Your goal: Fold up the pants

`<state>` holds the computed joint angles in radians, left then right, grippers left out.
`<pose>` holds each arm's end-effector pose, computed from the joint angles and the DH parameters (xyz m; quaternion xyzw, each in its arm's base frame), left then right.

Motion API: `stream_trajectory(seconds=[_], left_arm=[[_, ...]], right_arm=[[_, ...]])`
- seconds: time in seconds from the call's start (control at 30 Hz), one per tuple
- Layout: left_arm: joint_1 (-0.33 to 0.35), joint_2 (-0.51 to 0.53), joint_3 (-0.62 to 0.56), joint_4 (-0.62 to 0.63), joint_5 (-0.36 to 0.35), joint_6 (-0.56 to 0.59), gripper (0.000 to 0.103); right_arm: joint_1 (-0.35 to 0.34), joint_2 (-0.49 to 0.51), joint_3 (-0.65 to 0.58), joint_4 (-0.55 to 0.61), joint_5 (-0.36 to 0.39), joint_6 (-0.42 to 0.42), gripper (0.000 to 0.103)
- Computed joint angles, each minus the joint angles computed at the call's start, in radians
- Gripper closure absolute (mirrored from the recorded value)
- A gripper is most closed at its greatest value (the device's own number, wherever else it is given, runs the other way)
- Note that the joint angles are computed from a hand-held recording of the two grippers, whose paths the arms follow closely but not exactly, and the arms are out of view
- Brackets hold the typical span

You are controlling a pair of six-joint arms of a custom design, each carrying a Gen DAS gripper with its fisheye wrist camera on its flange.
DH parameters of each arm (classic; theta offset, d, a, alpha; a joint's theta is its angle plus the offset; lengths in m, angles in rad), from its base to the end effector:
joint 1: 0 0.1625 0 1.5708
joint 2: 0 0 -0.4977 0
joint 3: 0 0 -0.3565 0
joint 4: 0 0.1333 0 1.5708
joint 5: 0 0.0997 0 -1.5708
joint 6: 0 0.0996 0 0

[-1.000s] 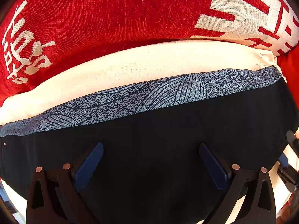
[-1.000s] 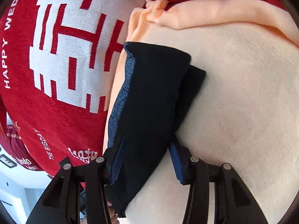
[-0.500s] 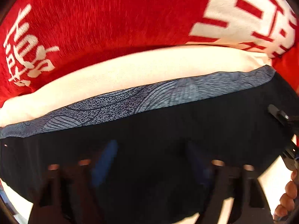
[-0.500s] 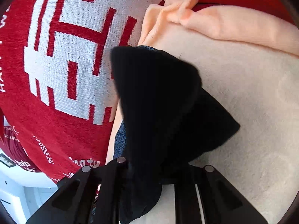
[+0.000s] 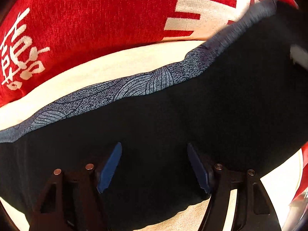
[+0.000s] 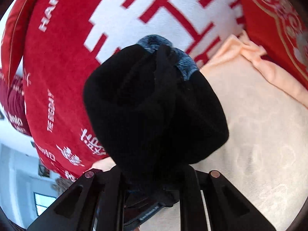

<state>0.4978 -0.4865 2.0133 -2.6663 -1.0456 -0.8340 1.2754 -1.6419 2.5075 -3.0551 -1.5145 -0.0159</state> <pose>-0.3608 -0.4046 -0.0809 0.1676 0.9300 -0.0872 0.3153 0.0355 -0.3606 0.3643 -0.1241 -0.9441 0.3048 0.0207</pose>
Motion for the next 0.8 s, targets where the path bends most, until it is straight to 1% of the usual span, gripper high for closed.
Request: stream_trajectory(seconds=[0.13, 0.17, 0.23, 0.3, 0.33, 0.4, 0.47, 0.5, 0.57, 0.6, 0.67, 0.7, 0.77, 0.8], left_arm=[[0.006, -0.006, 0.037, -0.09, -0.009, 0.051, 0.032], [0.011, -0.011, 0.045, -0.11, -0.022, 0.076, 0.032], [0.023, -0.033, 0.052, -0.111, -0.051, 0.114, 0.031], [0.033, -0.083, 0.081, -0.094, -0.057, 0.105, 0.031], [0.037, -0.116, 0.12, -0.112, -0.054, 0.092, 0.031], [0.046, -0.193, 0.177, -0.108, -0.036, 0.065, 0.031], [0.05, -0.284, 0.234, -0.053, 0.011, 0.031, 0.031], [0.054, -0.326, 0.257, -0.02, 0.032, 0.014, 0.027], [0.073, -0.423, 0.307, 0.057, 0.064, -0.024, 0.016], [0.083, -0.461, 0.328, 0.079, 0.075, -0.036, 0.016], [0.11, -0.533, 0.358, 0.162, 0.1, -0.067, 0.016], [0.123, -0.561, 0.367, 0.2, 0.109, -0.085, 0.016], [0.152, -0.617, 0.386, 0.258, 0.12, -0.12, 0.016], [0.158, -0.639, 0.396, 0.278, 0.119, -0.138, 0.016]], right_arm=[[0.155, 0.063, -0.021, -0.02, -0.131, 0.0, 0.088], [0.191, 0.081, -0.025, -0.027, -0.165, 0.003, 0.088], [0.263, 0.121, -0.034, -0.042, -0.234, 0.014, 0.088], [0.331, 0.159, -0.039, -0.059, -0.304, 0.021, 0.088], [0.369, 0.186, -0.041, -0.07, -0.341, 0.025, 0.088], [0.441, 0.244, -0.043, -0.092, -0.419, 0.036, 0.088], [0.517, 0.319, -0.053, -0.101, -0.505, 0.061, 0.087], [0.547, 0.355, -0.057, -0.105, -0.542, 0.07, 0.085], [0.614, 0.452, -0.067, -0.117, -0.635, 0.079, 0.082], [0.653, 0.522, -0.075, -0.117, -0.695, 0.089, 0.079], [0.702, 0.641, -0.094, -0.103, -0.785, 0.107, 0.075], [0.734, 0.723, -0.115, -0.056, -0.853, 0.125, 0.072], [0.789, 0.84, -0.137, -0.008, -0.958, 0.129, 0.065], [0.819, 0.88, -0.143, 0.002, -1.0, 0.119, 0.053]])
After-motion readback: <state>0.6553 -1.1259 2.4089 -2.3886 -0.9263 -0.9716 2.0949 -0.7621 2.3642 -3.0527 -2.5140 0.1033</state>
